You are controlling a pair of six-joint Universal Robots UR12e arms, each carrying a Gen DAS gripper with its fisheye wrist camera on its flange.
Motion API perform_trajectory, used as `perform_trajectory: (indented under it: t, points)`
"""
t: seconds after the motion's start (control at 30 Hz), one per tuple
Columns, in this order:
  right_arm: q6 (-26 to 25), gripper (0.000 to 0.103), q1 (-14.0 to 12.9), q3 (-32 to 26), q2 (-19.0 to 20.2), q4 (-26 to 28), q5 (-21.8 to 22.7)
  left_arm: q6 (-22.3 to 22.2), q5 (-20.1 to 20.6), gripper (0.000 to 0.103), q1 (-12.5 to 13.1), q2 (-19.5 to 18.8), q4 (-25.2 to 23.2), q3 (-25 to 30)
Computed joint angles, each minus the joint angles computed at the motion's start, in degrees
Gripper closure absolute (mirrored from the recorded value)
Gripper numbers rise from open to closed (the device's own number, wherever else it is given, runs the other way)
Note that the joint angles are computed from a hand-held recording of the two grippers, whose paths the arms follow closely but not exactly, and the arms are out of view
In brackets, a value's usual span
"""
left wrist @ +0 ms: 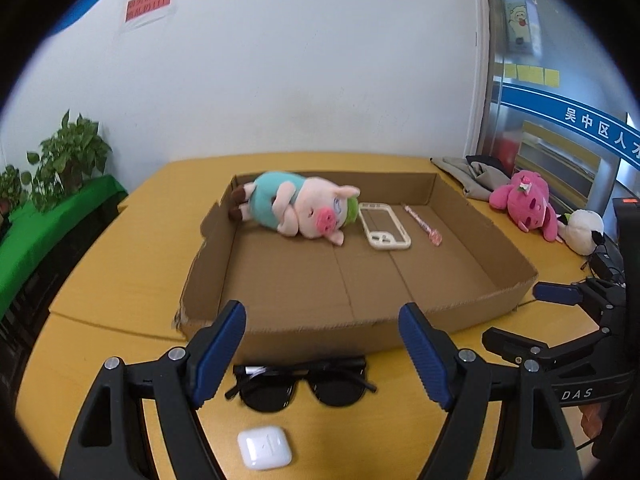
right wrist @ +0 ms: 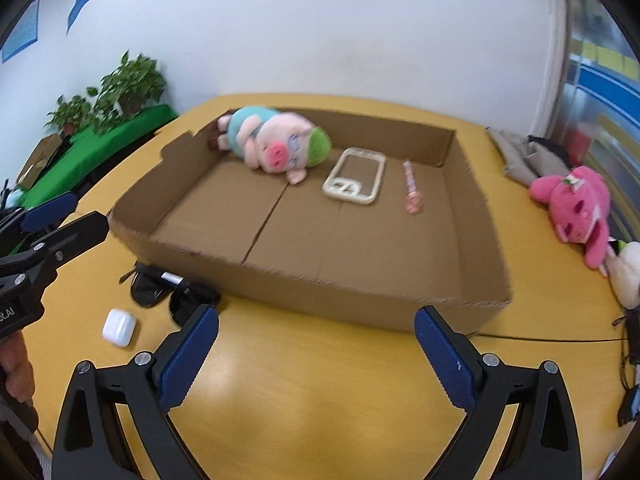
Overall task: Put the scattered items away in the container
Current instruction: 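Lower the left gripper to the white earbuds case and grasp it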
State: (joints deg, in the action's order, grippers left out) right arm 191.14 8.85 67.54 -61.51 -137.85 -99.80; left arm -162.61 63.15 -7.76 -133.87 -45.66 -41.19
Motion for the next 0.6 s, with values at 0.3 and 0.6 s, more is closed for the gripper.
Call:
perform_trajectory:
  t: [0.3,0.6]
  points:
    - [-3.4,0.003,0.5,-1.1,3.0,4.4,15.2,1.9,-2.5,0.024,3.6,0.5,-7.1,-2.7]
    - [-7.4,0.003,2.7,-3.2,5.9,4.2,22.7,5.3,-5.0,0.024,4.4,-1.6,-19.5,0.2]
